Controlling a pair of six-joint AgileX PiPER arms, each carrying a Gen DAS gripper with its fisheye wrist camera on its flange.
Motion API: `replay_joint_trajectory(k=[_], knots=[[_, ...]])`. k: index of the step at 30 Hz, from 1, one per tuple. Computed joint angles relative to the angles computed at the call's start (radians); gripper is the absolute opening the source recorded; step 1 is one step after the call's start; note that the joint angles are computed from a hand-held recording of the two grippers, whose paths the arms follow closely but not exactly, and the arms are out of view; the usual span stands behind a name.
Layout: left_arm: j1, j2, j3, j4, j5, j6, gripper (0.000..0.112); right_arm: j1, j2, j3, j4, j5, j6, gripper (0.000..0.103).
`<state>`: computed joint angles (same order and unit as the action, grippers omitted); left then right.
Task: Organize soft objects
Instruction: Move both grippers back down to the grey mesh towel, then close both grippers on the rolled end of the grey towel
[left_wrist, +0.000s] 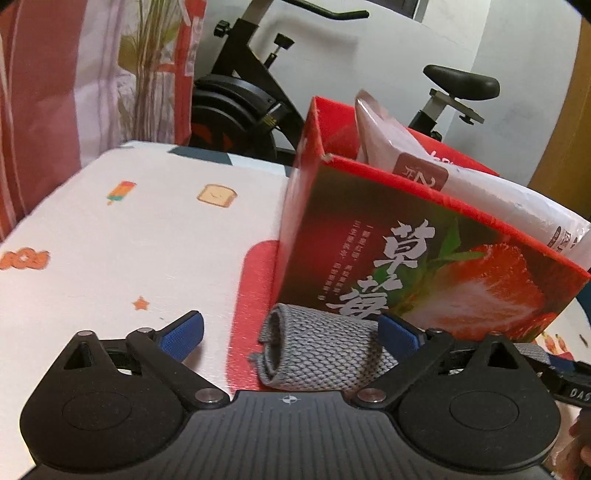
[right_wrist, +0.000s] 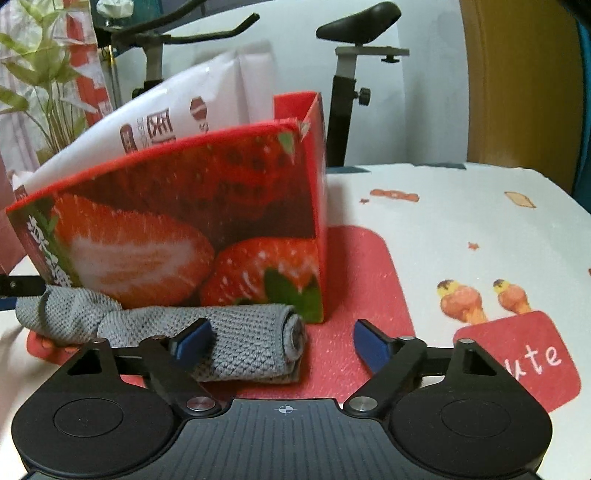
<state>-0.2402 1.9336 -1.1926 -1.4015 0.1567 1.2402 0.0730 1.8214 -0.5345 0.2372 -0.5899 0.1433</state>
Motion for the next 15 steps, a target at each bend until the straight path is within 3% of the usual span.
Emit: replay_joint_trajectory(k=[3, 5, 8, 15], knots=[[0.005, 0.021, -0.019, 0.060, 0.024, -0.069, 0.085, 0.009, 0.008, -0.006, -0.008, 0.009, -0.010, 0.067], [0.008, 0.029, -0.019, 0.024, 0.032, -0.034, 0.083, 0.024, 0.008, -0.008, 0.011, 0.009, -0.039, 0.064], [0.018, 0.044, -0.025, 0.018, 0.062, -0.018, 0.071, 0.024, 0.001, -0.003, -0.003, 0.012, -0.034, 0.061], [-0.008, 0.027, 0.025, -0.168, 0.017, 0.212, 0.065, 0.026, 0.006, 0.003, -0.042, -0.001, -0.025, 0.051]])
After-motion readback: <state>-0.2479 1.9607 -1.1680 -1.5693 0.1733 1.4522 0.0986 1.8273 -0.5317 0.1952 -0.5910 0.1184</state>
